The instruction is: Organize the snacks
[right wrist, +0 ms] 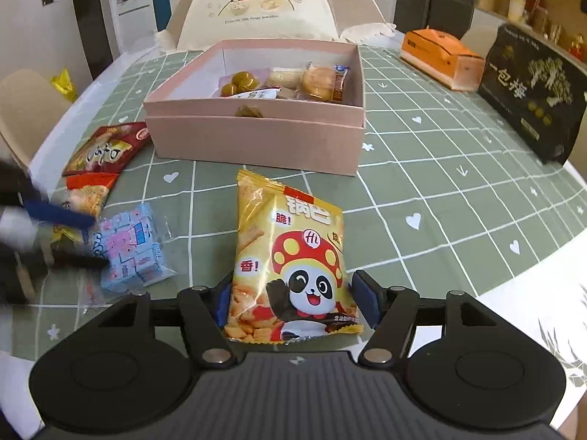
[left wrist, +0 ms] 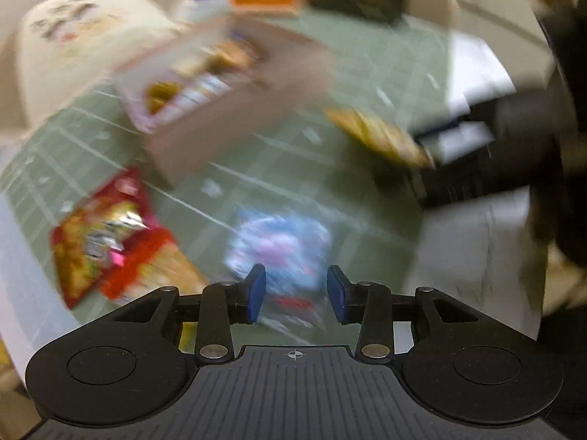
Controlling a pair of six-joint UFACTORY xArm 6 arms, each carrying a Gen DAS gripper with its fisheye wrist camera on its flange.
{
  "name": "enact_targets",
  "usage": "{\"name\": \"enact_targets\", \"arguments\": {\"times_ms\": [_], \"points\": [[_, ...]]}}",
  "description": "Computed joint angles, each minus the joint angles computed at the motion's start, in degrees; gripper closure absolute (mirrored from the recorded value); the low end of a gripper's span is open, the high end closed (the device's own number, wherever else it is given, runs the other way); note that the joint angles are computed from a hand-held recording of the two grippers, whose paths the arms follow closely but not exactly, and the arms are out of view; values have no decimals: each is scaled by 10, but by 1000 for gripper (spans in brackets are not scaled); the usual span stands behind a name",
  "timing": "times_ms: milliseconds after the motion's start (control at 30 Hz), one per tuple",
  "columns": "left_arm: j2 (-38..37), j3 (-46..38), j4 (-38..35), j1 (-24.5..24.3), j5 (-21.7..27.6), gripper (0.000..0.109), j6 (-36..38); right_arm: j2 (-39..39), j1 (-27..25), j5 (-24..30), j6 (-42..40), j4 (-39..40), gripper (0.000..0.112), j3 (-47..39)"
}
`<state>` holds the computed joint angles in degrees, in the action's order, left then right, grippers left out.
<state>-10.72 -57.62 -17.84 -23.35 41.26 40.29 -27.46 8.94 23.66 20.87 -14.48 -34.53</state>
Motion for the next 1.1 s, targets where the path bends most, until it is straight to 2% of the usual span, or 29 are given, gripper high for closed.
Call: {"name": "enact_targets", "arguments": {"times_ms": [67, 100, 167, 233, 300, 367, 500, 600, 733, 800, 967, 1100], "points": [[-7, 17, -10, -8, -12, 42, 20, -11, -7, -3, -23, 41, 47, 8], [-4, 15, -20, -9, -6, 32, 21, -15, -11, -3, -27, 53, 47, 11], [5, 3, -49, -7, 15, 19, 26, -24, -16, -2, -18, 55, 47, 16], [6, -2, -75, -2, 19, 21, 33, -32, -20, 5, -1, 40, 47, 20], [4, -4, -92, 4, -9, 28, 34, -41, -22, 13, 7, 30, 47, 23], [14, -10, -59, 4, -36, 28, 4, -52, -24, 18, 12, 21, 47, 28], [70, -59, -20, 13, -7, 28, -30, -70, -30, 21, -7, 48, 47, 35], [97, -80, -40, 16, -6, 27, -41, -78, -30, 34, -64, 97, 47, 32], [93, -65, -21, 5, -34, 28, -67, -99, -34, 50, -204, 213, 47, 25], [76, -50, 5, -1, -39, 35, -87, -104, -39, 55, -250, 245, 47, 21], [24, -8, 15, 2, -17, 40, -167, -67, -52, 58, -261, 218, 47, 2], [4, 11, 11, 2, -17, 40, -194, -5, -61, 79, -299, 289, 45, -35]]}}
